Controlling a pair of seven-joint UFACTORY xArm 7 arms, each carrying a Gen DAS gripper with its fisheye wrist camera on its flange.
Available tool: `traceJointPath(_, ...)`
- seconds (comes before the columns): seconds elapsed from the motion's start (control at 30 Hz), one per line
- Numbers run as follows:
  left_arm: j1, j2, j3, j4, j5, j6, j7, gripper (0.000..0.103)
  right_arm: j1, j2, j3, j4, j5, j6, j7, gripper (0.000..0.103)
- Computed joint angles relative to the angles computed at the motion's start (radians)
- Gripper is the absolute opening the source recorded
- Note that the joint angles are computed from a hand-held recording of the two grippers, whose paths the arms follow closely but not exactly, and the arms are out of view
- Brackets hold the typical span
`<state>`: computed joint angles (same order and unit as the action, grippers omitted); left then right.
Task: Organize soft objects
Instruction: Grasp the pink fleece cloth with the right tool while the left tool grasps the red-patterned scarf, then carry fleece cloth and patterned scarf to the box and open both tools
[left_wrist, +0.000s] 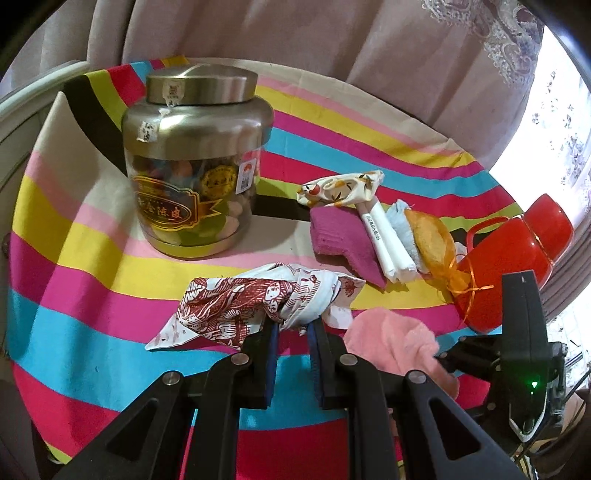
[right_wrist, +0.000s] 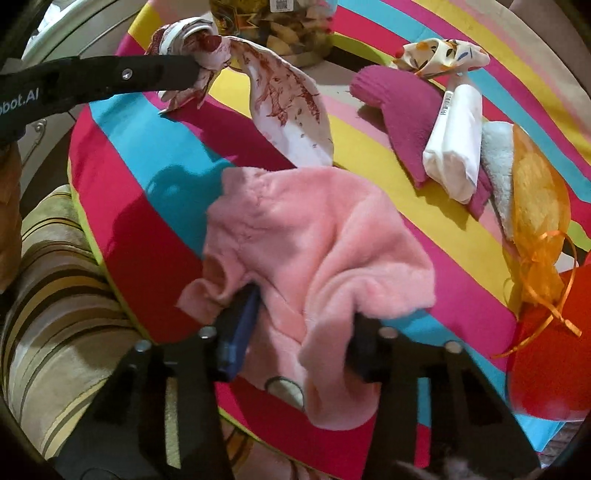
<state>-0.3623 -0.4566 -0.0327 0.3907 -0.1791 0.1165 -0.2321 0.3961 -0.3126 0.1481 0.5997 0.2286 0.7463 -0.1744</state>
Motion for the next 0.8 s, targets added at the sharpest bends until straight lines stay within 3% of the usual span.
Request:
traceJointPath(0.03,0.003,-0.011,-0.005,-0.007,0.000,0.002,-0.006,0.016,0.002,-0.020,-0.004,-0.010,0.011,0.007,0.001,0.028)
traceJointPath(0.13,0.005,-0.045,-0.011,-0.032,-0.003,0.008,-0.025,0.016,-0.001,-0.036,-0.023,-0.024,0.039,0.001,-0.007,0.021)
traceJointPath(0.37,0.011,-0.132,-0.028,-0.076,0.012,0.012,-0.064,0.016,-0.033,-0.070,-0.061,-0.039,0.058,-0.022,-0.038,0.019)
traceJointPath(0.6,0.007,-0.223,-0.048,-0.111,0.035,0.026,-0.112,0.016,-0.052,-0.261,-0.060,-0.147,0.055,-0.009,0.037,0.019)
traceJointPath(0.8,-0.024,-0.298,-0.069,-0.126,0.049,0.045,-0.148,0.016,-0.093,-0.464,-0.089,-0.210,0.016,0.081,0.099,0.019)
